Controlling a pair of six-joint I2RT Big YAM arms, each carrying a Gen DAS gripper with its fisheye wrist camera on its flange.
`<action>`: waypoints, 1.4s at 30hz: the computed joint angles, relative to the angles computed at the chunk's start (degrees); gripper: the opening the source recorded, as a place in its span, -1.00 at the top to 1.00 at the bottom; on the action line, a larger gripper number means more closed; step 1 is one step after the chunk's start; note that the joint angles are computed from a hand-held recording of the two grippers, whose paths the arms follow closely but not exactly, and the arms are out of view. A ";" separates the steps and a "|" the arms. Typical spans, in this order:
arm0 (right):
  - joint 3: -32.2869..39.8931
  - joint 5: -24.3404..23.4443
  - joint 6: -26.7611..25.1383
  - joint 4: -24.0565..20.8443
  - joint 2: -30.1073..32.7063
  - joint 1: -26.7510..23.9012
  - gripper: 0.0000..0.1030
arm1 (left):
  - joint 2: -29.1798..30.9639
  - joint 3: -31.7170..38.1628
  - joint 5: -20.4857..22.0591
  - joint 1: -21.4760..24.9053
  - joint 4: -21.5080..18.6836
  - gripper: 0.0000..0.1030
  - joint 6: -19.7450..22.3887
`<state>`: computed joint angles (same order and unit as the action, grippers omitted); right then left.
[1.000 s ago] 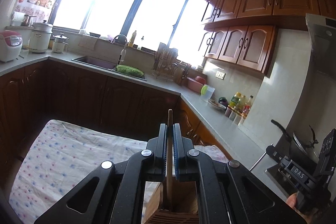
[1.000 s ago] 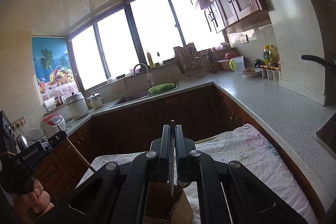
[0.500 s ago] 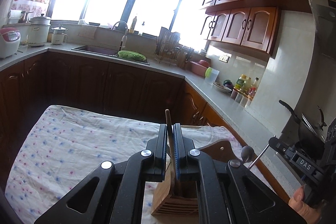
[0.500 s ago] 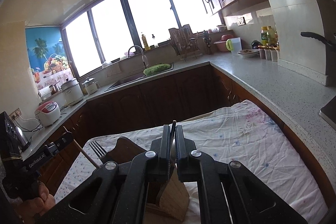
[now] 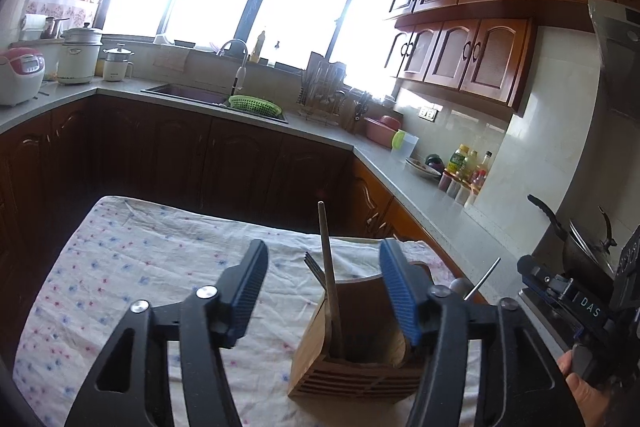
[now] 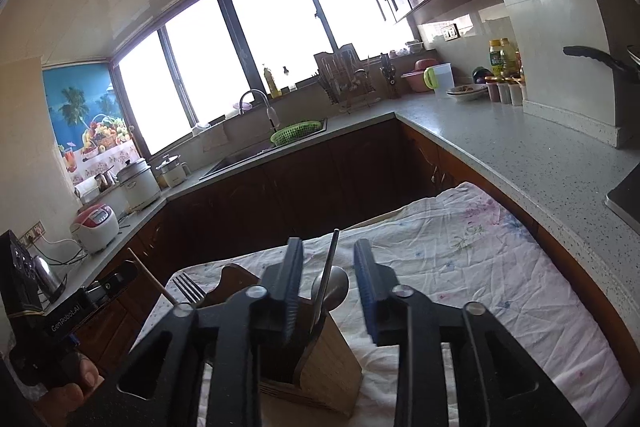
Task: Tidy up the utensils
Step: 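Open both tools to release the chopsticks in the holder, then move both tools back over the remaining chopsticks on the cloth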
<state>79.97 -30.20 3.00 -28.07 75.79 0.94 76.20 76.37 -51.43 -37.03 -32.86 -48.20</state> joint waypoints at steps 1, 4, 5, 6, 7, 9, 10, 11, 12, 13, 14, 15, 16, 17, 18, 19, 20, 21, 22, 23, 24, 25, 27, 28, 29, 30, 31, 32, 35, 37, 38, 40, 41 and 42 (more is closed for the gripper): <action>-0.49 -0.53 0.51 0.58 -0.60 -0.43 -0.05 | -0.42 -0.25 -1.03 -0.79 -0.47 -0.39 -0.43; -2.29 -2.04 1.45 2.40 -2.69 -1.75 -0.46 | -1.40 -0.72 -3.62 -3.48 -3.89 -0.60 -3.70; -3.04 -2.67 1.80 2.94 -3.49 -2.27 -0.56 | -1.76 -1.02 -4.37 -4.49 -4.85 -0.60 -4.83; -3.75 -3.51 2.11 3.41 -4.22 -2.83 -0.69 | -2.04 -1.35 -5.08 -5.62 -5.65 -0.61 -5.95; -4.70 -4.43 2.39 3.91 -5.11 -3.45 -0.73 | -2.33 -1.61 -5.75 -6.64 -6.97 -0.63 -7.56; -6.33 -5.82 2.31 4.11 -6.78 -4.50 -0.73 | -2.65 -1.94 -6.87 -8.74 -9.64 -0.65 -10.79; -7.20 -6.46 2.01 3.99 -7.62 -5.04 -0.75 | -2.76 -2.12 -7.43 -9.86 -11.09 -0.65 -12.51; -8.02 -6.99 1.69 3.74 -8.39 -5.57 -0.76 | -2.72 -2.08 -7.97 -10.93 -13.08 -0.65 -14.63; -8.86 -7.52 1.25 3.27 -9.19 -6.13 -0.76 | -2.58 -1.81 -8.36 -11.88 -15.20 -0.65 -16.72; -9.72 -8.11 0.66 2.71 -9.95 -6.74 -0.77 | -2.41 -1.66 -8.70 -12.92 -17.24 -0.65 -18.96; -10.43 -8.69 -0.06 1.90 -10.57 -7.35 -0.77 | -2.28 -1.63 -9.00 -13.97 -18.98 -0.65 -21.14; -11.19 -9.22 -0.80 0.99 -11.26 -7.94 -0.77 | -2.43 -1.66 -9.06 -14.77 -20.45 -0.65 -22.83; -12.05 -9.72 -1.45 0.23 -11.97 -8.56 -0.77 | -2.23 -1.59 -9.13 -15.72 -22.26 -0.65 -24.95; -13.05 -10.09 -2.04 -0.44 -12.77 -9.20 -0.77 | -1.98 -1.40 -9.13 -16.58 -24.41 -0.65 -27.24; -13.74 -10.45 -2.72 -1.26 -13.29 -9.83 -0.77 | -1.94 -1.26 -9.11 -17.32 -26.25 -0.65 -29.14; -14.46 -10.81 -3.60 -2.18 -13.80 -10.45 -0.77 | -1.77 -1.29 -9.19 -18.21 -27.70 -0.65 -31.10; -15.22 -10.98 -4.48 -3.04 -14.37 -11.07 -0.77 | -1.59 -1.15 -9.18 -18.96 -29.02 -0.65 -32.83; -15.97 -11.10 -5.28 -3.77 -14.85 -11.67 -0.77 | -1.33 -0.89 -9.00 -19.58 -30.24 -0.65 -34.46; -16.80 -11.34 -5.84 -4.25 -15.33 -12.32 -0.77 | -1.18 -0.74 -8.73 -20.19 -31.27 -0.65 -35.97; -17.52 -11.59 -6.40 -4.89 -15.69 -12.98 -0.77 | -1.02 -0.56 -8.37 -20.59 -31.89 -0.65 -36.96; -18.26 -11.78 -7.15 -5.71 -16.05 -13.63 -0.77 | -0.79 -0.38 -8.04 -20.96 -32.46 -0.65 -37.84; -18.75 -11.98 -7.95 -6.78 -16.25 -14.26 -0.77 | -0.53 -0.18 -7.79 -21.33 -33.07 -0.65 -38.68; -19.77 -12.03 -9.16 -8.75 -16.63 -15.15 -0.77 | 0.04 0.26 -6.96 -21.85 -33.68 -0.65 -39.43; -20.03 -12.02 -9.83 -9.64 -16.62 -15.43 -0.77 | 0.31 0.49 -6.40 -21.99 -33.80 -0.65 -39.48; -20.32 -11.84 -10.48 -10.29 -16.57 -15.69 -0.77 | 0.73 0.89 -5.83 -22.07 -33.88 -0.65 -39.41; -20.77 -11.67 -11.13 -10.83 -16.66 -16.05 -0.77 | 1.15 1.29 -5.16 -22.04 -33.68 -0.65 -38.86; -21.06 -11.47 -11.65 -11.35 -16.66 -16.28 -0.77 | 1.62 1.79 -4.49 -22.05 -33.66 -0.65 -38.28; -21.37 -11.40 -12.11 -11.74 -16.70 -16.52 -0.77 | 2.13 2.34 -3.91 -21.89 -33.45 -0.65 -37.54; -22.00 -11.13 -13.37 -12.77 -16.82 -17.03 -0.77 | 2.92 3.37 -2.39 -21.37 -32.19 -0.65 -34.92; -22.06 -11.30 -13.99 -13.44 -16.77 -17.37 -0.77 | 3.56 4.06 -1.46 -20.92 -31.78 -0.64 -33.53; -21.99 -11.31 -14.10 -13.54 -16.69 -17.44 -0.77 | 3.80 4.48 -0.84 -20.74 -31.79 -0.63 -32.92; -21.86 -11.07 -14.10 -13.57 -16.65 -17.38 -0.77 | 4.00 4.76 0.47 -20.22 -31.32 -0.63 -31.70; -21.78 -11.01 -14.17 -13.64 -16.55 -17.38 -0.77 | 4.17 4.92 1.05 -19.96 -31.09 -0.62 -31.13; -21.70 -10.92 -14.31 -13.78 -16.49 -17.34 -0.77 | 4.51 5.23 1.62 -19.65 -30.91 -0.62 -30.53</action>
<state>58.27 -41.12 -11.31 -41.86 59.30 -16.40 80.72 81.61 -49.81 -56.68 -63.78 -78.73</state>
